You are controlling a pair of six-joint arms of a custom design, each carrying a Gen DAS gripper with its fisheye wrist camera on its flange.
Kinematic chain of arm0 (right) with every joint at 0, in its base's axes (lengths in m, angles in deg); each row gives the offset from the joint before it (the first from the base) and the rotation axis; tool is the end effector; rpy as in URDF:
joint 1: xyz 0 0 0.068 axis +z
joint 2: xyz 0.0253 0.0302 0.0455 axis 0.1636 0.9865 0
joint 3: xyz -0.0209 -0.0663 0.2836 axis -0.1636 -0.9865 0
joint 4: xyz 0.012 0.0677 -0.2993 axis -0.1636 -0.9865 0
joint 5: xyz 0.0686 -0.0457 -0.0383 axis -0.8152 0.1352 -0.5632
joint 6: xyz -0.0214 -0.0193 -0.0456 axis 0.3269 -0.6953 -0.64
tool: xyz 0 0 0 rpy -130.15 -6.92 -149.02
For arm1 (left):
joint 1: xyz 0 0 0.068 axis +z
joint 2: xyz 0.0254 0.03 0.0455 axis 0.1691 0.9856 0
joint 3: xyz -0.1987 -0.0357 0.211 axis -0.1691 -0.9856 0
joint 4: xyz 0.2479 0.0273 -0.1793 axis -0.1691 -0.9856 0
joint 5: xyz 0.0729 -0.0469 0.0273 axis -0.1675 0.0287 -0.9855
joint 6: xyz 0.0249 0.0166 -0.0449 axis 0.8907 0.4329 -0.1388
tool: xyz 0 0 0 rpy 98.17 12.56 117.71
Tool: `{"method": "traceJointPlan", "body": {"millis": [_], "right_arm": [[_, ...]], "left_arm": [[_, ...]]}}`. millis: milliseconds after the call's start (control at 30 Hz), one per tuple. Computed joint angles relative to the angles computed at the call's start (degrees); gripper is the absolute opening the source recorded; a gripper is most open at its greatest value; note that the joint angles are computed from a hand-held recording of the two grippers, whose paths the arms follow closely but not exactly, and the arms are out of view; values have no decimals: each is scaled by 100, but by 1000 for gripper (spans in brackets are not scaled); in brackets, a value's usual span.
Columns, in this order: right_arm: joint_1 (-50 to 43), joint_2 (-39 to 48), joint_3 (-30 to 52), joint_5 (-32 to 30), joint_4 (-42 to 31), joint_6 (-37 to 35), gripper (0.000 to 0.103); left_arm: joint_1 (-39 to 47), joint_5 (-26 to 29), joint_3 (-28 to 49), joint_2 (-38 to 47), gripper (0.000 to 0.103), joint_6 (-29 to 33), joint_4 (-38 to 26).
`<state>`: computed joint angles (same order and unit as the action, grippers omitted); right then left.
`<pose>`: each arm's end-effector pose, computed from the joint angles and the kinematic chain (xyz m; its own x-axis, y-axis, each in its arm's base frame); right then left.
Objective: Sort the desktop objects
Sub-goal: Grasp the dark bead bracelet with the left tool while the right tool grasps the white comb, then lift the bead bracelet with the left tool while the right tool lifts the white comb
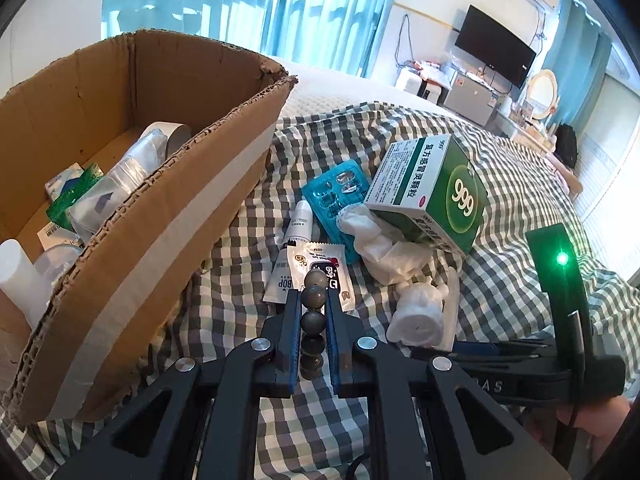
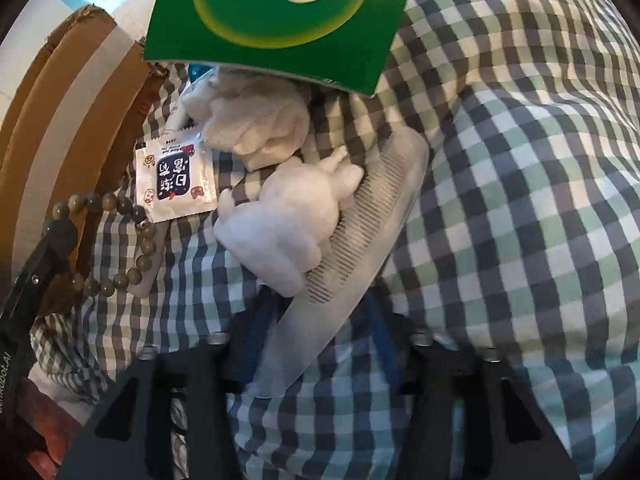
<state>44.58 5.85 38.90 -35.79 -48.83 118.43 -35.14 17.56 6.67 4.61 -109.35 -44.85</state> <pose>0.1957 0.1352 0.0423 -0.8558 0.4779 -0.1980 0.4260 0.8682 0.2544 0.1205 -0.1047 0.0828 -0.7763 -0.0496 -0.6284 0.0838 0.9800 -0.1808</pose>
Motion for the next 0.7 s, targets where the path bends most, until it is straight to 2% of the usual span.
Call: {"method": "traceJointPlan", "body": {"millis": [133, 367, 400, 433, 467, 567, 700], "right_arm": [[49, -353, -149, 76, -138, 28, 33], [419, -1662, -281, 512, -1319, 79, 28], [438, -1900, -330, 569, -1429, 91, 25], [431, -2078, -362, 602, -1522, 88, 15], [448, -2174, -357, 641, -1622, 106, 13], [397, -1936, -200, 591, -1648, 64, 13], [-86, -1174, -307, 10, -847, -161, 15]], "left_arm": [[-93, -45, -11, 60, 11, -11, 94], [-262, -185, -45, -177, 11, -25, 5], [-262, -182, -52, -202, 11, -36, -1], [-241, -160, -60, -213, 11, -27, 7], [-220, -130, -65, -229, 11, -19, 7], [-211, -125, -66, -255, 11, -25, -9], [-197, -74, -53, -232, 11, -22, -21]]}}
